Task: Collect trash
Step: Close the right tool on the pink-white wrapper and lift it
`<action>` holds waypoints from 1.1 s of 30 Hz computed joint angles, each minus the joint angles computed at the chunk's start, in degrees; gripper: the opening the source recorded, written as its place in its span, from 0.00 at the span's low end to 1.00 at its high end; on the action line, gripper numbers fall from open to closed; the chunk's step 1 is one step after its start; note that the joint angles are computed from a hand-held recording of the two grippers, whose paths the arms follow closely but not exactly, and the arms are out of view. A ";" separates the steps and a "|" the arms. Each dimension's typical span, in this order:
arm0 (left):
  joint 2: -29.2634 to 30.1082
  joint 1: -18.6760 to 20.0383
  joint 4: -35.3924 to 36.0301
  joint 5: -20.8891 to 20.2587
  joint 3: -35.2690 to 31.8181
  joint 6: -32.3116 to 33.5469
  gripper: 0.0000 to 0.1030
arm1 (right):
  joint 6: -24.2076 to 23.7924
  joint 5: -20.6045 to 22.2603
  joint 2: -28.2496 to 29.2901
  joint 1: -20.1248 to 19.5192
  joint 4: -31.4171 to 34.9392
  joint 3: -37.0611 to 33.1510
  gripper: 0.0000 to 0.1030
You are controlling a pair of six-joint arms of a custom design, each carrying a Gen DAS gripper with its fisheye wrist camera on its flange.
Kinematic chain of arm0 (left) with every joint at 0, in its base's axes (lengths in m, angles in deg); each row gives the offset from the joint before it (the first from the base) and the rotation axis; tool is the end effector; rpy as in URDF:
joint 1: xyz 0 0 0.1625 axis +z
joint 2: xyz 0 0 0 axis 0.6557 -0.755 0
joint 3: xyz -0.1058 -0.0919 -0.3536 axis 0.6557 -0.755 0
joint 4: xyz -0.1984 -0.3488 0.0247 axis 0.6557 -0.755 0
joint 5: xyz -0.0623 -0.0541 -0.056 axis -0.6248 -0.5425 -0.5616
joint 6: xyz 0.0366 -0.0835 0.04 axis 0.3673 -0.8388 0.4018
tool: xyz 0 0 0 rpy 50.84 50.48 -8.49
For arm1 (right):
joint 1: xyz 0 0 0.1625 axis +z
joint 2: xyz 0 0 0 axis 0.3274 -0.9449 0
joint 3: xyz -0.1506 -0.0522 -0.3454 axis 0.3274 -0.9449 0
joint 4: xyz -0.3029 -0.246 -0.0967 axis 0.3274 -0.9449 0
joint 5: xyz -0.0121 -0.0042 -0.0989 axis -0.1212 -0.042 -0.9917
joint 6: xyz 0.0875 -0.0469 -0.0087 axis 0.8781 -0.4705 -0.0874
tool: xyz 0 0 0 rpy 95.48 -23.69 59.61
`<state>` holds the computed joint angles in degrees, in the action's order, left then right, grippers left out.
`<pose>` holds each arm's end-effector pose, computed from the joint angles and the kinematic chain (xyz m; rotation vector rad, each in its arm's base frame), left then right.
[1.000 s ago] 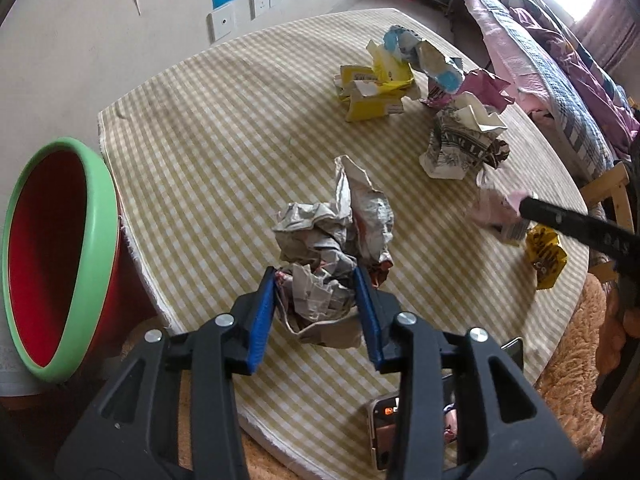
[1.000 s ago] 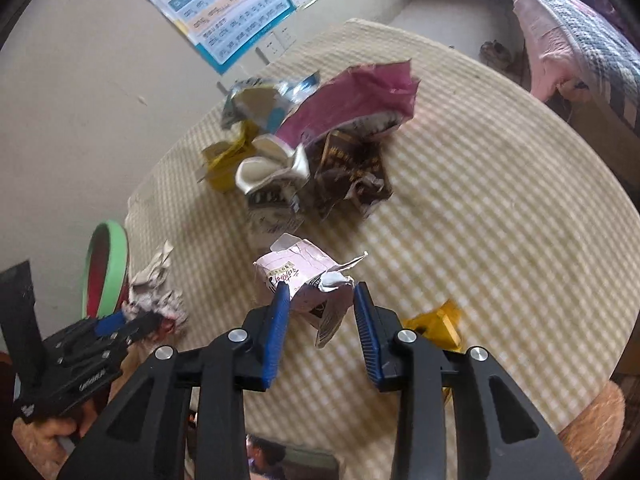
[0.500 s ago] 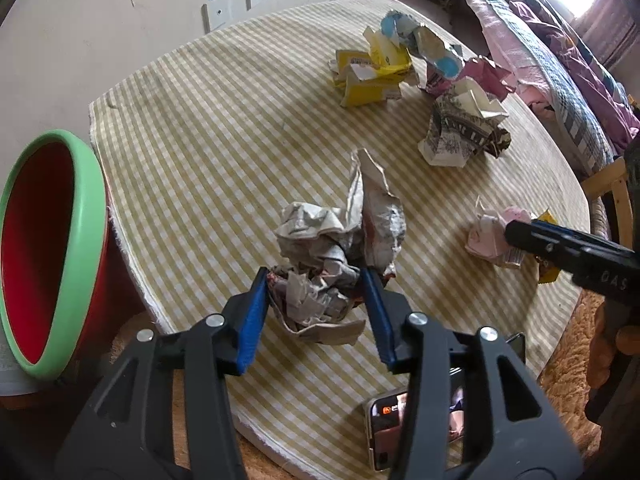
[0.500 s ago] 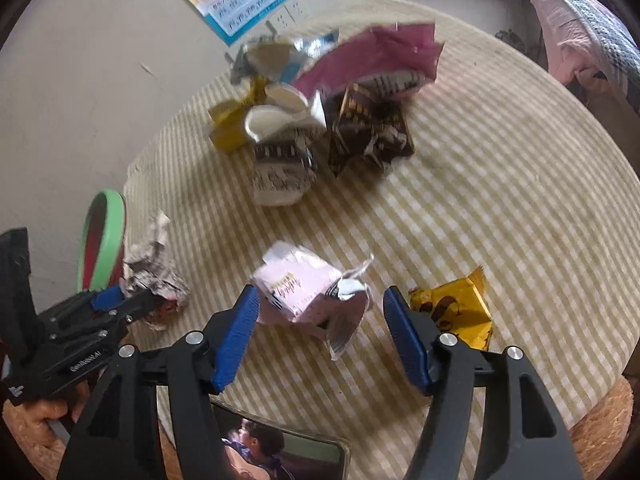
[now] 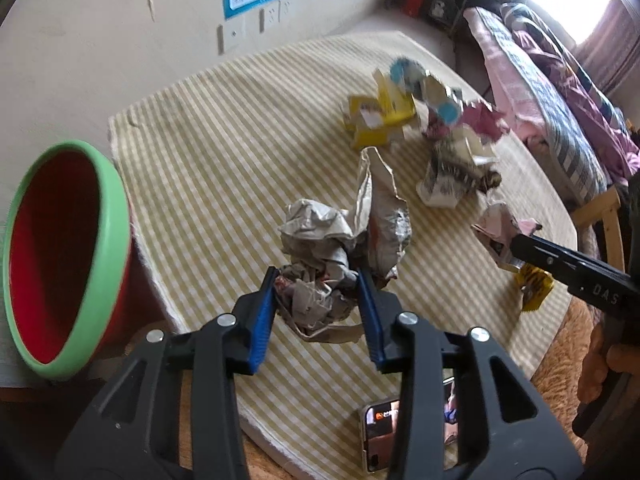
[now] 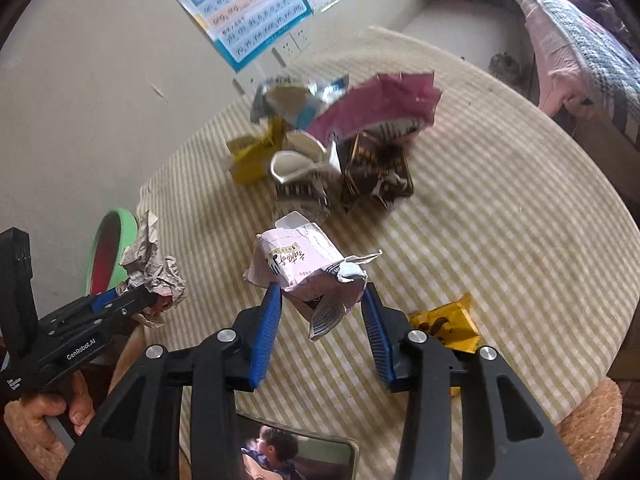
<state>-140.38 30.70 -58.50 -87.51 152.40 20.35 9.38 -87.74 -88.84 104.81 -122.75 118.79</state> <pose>-0.0154 -0.6358 0.4079 0.6680 2.4954 -0.2987 0.4638 -0.5672 -0.0088 -0.1890 -2.5638 0.7477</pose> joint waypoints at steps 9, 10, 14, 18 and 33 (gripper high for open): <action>-0.86 0.16 -3.33 -0.10 -1.32 0.04 0.36 | -2.75 -2.28 1.51 1.98 0.62 -3.96 0.39; -0.94 0.20 -3.55 -0.08 -1.40 0.13 0.36 | -3.13 -2.49 2.14 2.16 1.11 -5.06 0.39; -0.97 0.47 -3.60 -0.38 -1.87 -0.07 0.36 | -4.30 -2.22 3.82 2.32 2.45 -7.86 0.39; -1.19 0.96 -3.61 -0.76 -1.94 -0.30 0.36 | -5.00 -1.92 5.12 2.60 4.13 -10.06 0.39; -3.13 2.56 -4.53 -4.54 -2.15 -0.77 0.36 | -5.62 -4.52 9.59 5.53 10.65 -18.29 0.39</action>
<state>-143.51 33.26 -63.04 -92.05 150.25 19.58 3.76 -92.26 -79.24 110.34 -112.10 100.50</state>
